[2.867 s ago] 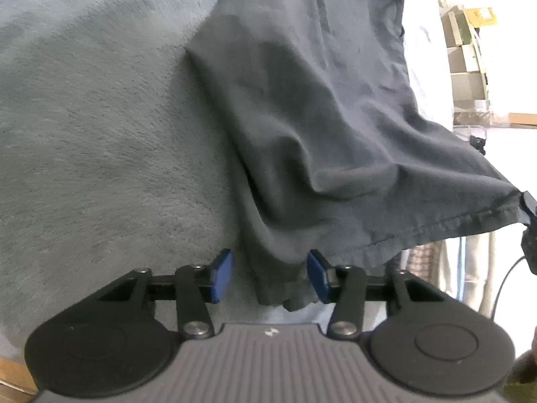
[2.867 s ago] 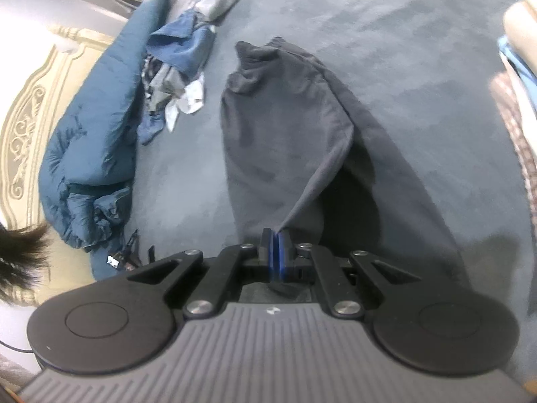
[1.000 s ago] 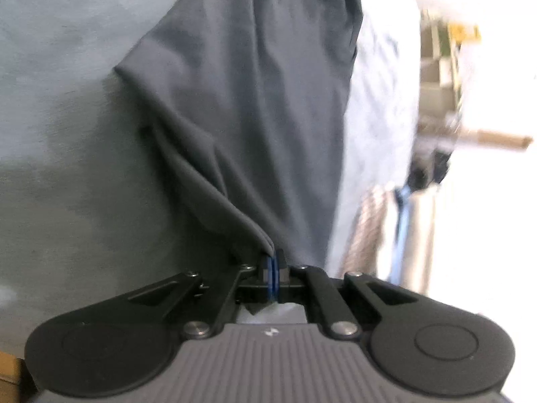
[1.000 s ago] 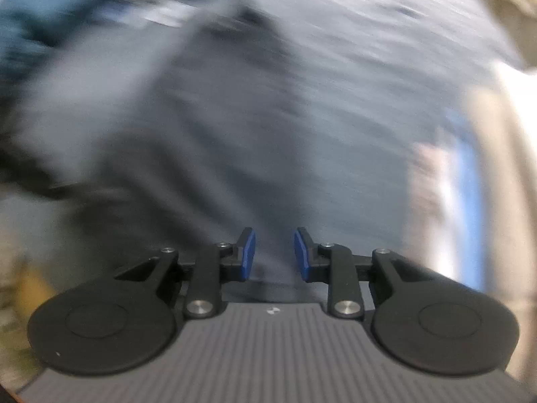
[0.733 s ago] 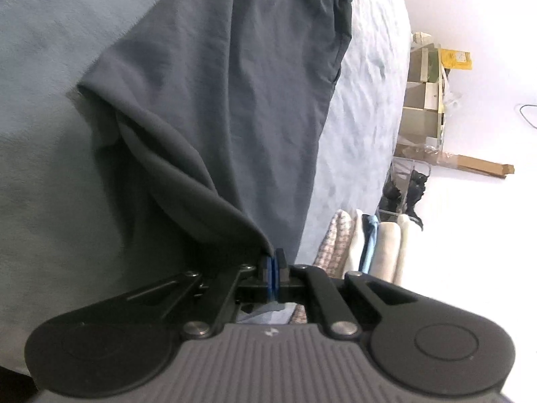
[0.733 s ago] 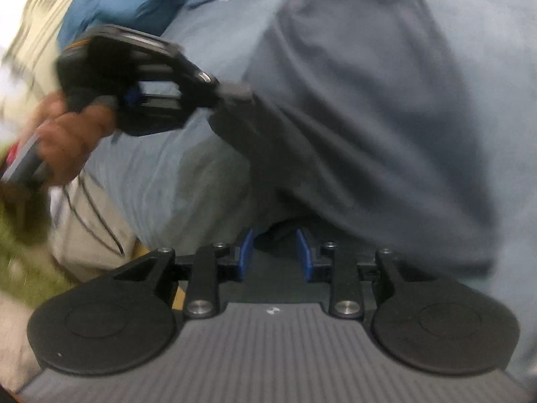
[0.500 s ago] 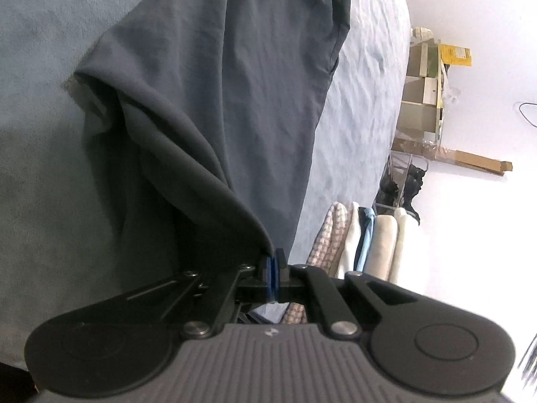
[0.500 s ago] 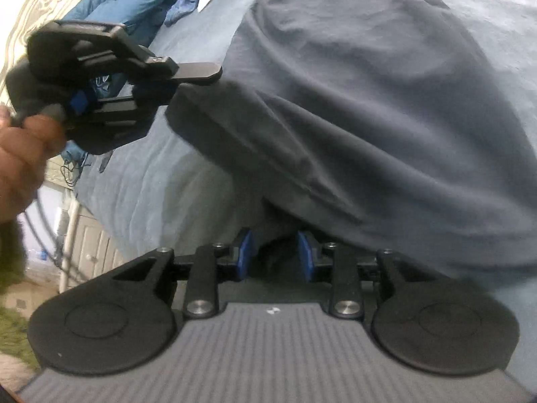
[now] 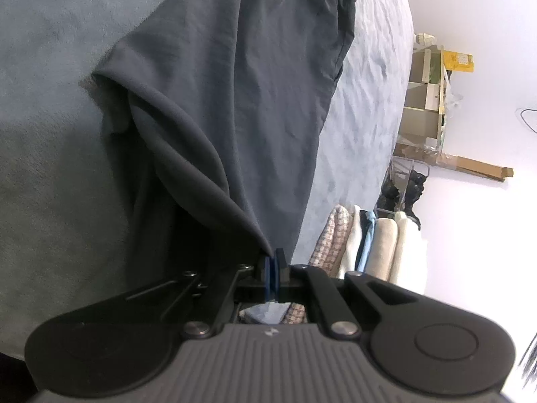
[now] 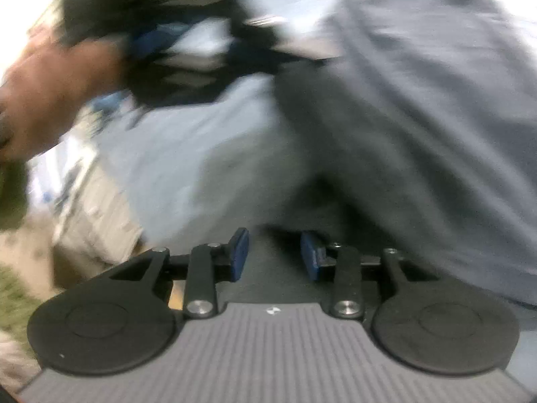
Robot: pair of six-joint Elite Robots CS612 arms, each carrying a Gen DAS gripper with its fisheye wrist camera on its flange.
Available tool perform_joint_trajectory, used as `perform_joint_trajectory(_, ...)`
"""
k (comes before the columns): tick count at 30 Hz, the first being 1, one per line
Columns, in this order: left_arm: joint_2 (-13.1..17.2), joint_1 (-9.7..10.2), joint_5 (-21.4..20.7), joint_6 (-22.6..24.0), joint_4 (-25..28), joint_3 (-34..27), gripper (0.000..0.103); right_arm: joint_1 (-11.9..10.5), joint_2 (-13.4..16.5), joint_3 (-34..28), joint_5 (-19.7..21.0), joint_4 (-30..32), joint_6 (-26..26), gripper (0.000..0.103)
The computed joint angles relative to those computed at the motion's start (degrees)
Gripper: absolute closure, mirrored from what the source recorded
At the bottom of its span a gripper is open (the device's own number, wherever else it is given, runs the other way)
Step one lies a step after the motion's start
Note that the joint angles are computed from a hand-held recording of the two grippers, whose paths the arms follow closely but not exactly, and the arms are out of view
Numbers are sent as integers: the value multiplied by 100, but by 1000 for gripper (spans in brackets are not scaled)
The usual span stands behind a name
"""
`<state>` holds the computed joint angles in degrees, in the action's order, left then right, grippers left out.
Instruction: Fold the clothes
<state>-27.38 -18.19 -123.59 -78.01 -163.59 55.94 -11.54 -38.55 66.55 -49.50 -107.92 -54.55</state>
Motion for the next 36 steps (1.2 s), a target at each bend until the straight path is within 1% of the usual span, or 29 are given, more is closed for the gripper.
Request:
perform_joint_trajectory(1,4,-4,-3,8,6,-17,101,1,16,26,-38,-224,189,68)
perform_joint_trajectory(2,13,-9,-12,20,15,-42,101,11,33,35,-62,-346,261,66)
perform_joint_trajectory(5,15,-8,-43,52,52,-84,101,77,12,85,-110,-535,90,64)
perform_joint_trajectory(8,37,-7,-53,59,12,-142,101,131,-78,212,-25,-666,-83,62)
perform_joint_trajectory(10,59,-6,-45,34,-6,-183,101,169,-84,220,-155,-748,82,59)
perform_joint_trajectory(12,71,-5,-34,-10,-44,-196,101,169,-79,201,-263,-664,499,58)
perform_joint_trajectory(14,63,-7,-11,-19,-40,-184,101,130,-57,196,-172,-568,1000,58)
perform_joint_trajectory(17,45,-8,-5,-21,-21,-150,101,100,45,174,71,-680,2054,58)
perform_joint_trajectory(19,20,-4,-10,24,18,-116,101,96,82,243,187,-985,2770,60)
perform_joint_trajectory(20,12,-2,-18,42,31,-106,101,97,95,288,223,-1171,3099,70)
perform_joint_trajectory(21,-2,2,-25,67,50,-90,101,106,95,344,213,-1356,3300,80)
perform_joint_trajectory(22,-10,5,-32,89,64,-82,101,113,91,367,204,-1403,3344,97)
perform_joint_trajectory(23,-15,6,-37,105,73,-79,101,113,77,391,235,-1403,3296,100)
perform_joint_trajectory(24,-22,8,-38,120,79,-74,101,113,58,415,280,-1376,3182,101)
perform_joint_trajectory(26,-36,13,-29,143,85,-52,101,136,-22,456,395,-1182,2547,102)
perform_joint_trajectory(28,-48,17,-18,152,80,-27,101,196,-115,525,263,-1064,1893,102)
perform_joint_trajectory(30,-61,17,2,151,85,8,101,246,-166,572,72,-955,1413,102)
perform_joint_trajectory(33,-78,4,24,106,66,72,101,312,-150,574,-201,-797,1048,102)
perform_joint_trajectory(36,-104,-9,43,86,74,156,101,339,-122,561,-322,-601,866,102)
